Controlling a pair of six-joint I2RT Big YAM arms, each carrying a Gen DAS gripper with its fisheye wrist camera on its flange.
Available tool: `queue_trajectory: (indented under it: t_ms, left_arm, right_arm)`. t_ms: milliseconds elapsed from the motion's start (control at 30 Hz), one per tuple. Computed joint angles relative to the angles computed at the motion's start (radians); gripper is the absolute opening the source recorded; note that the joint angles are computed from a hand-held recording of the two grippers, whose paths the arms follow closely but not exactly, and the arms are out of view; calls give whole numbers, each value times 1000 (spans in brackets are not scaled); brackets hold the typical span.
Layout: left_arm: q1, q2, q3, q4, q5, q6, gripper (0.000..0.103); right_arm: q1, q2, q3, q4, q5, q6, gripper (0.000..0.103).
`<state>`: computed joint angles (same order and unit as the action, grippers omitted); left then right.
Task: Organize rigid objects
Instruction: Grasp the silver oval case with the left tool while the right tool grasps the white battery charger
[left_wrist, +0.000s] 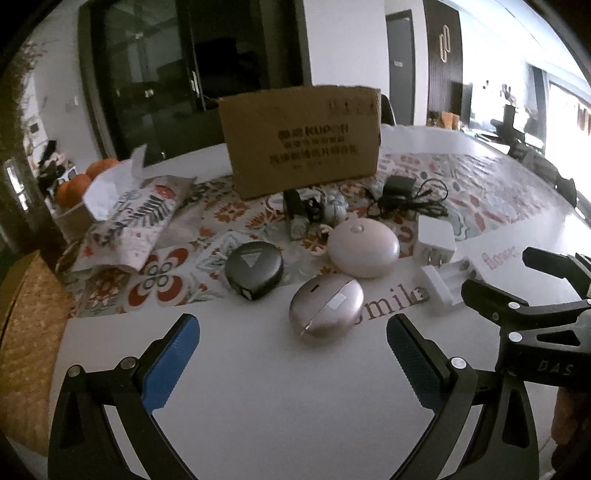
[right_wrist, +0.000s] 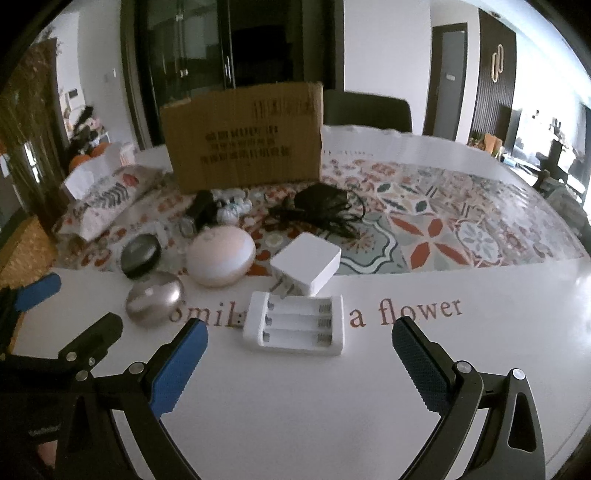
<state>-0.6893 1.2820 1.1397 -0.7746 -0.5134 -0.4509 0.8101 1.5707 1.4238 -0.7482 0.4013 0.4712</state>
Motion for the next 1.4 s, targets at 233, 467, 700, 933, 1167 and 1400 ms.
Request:
queue_trajectory:
  t_ms: [233, 467, 700, 933, 1167, 1400]
  left_arm:
    - [40, 43, 10, 29, 71, 64, 103]
    - [68, 75, 18, 56, 116, 110, 103]
    - [85, 102, 28, 86, 162, 143, 98]
    - [93, 123, 45, 86, 214, 155, 90]
    - [104, 149, 66, 58, 264, 129, 58]
    - [87, 144, 65, 45, 244, 104, 58]
  right_arm:
    - [-22, 53, 42, -46, -31, 13, 101]
    - [-36, 89, 68, -78, -53, 31, 101]
    - [-49, 114, 85, -93, -79, 45, 100]
    - [-58, 118, 81, -72, -98, 35, 93]
    - [-52, 109, 65, -38, -103, -5, 78]
    - [-52, 93, 46, -15, -116, -8, 78]
